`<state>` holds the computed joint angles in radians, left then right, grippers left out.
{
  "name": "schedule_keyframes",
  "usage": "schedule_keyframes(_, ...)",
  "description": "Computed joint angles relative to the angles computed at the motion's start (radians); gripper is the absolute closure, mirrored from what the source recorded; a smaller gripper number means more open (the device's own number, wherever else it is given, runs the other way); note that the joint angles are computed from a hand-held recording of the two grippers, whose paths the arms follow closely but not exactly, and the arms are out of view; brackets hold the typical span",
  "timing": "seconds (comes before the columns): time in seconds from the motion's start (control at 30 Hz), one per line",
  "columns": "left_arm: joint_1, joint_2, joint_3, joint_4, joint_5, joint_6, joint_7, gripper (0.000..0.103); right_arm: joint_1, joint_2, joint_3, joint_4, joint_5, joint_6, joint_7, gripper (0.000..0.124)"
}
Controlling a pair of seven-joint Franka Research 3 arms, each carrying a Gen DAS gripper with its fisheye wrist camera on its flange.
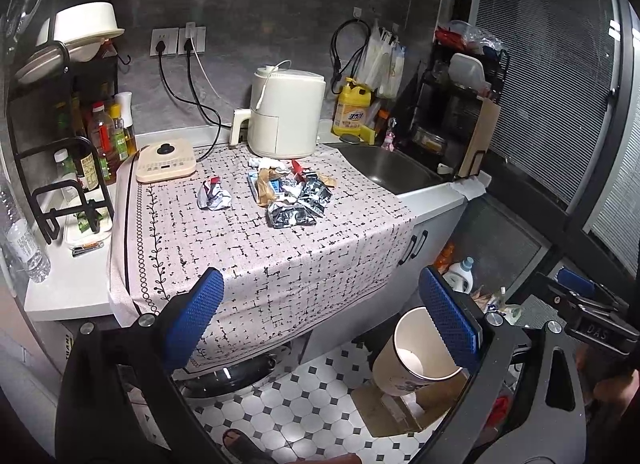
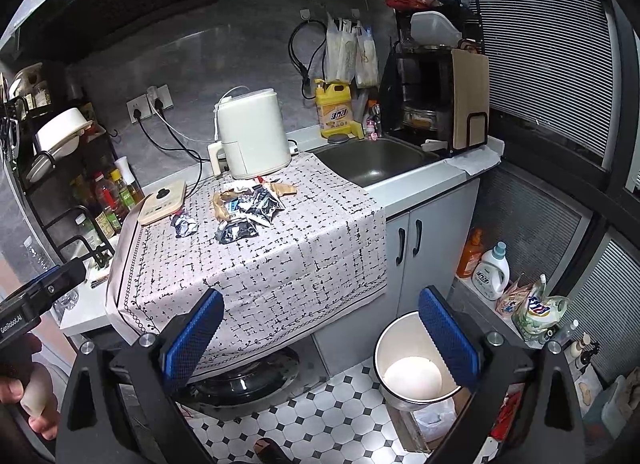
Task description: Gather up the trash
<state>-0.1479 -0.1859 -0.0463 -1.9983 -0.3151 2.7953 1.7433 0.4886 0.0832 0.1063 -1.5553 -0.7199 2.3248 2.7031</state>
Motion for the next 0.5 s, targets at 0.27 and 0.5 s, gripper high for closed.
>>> schedule_keyframes(0.27,-0.009,-0.005,0.001,-0.009,-0.012,-0.001,0.021,0.006,0.000,-0.007,0.003,-0.007,0.005,0.009,-0.013,0.028)
schedule_keyframes(0.5,-0.005,-0.007,-0.004,-0.017,-0.001,-0.001,-0.001,0.006,-0.009,-0.018,0.004,-0.026,0.021,0.016,-0.010,0.029)
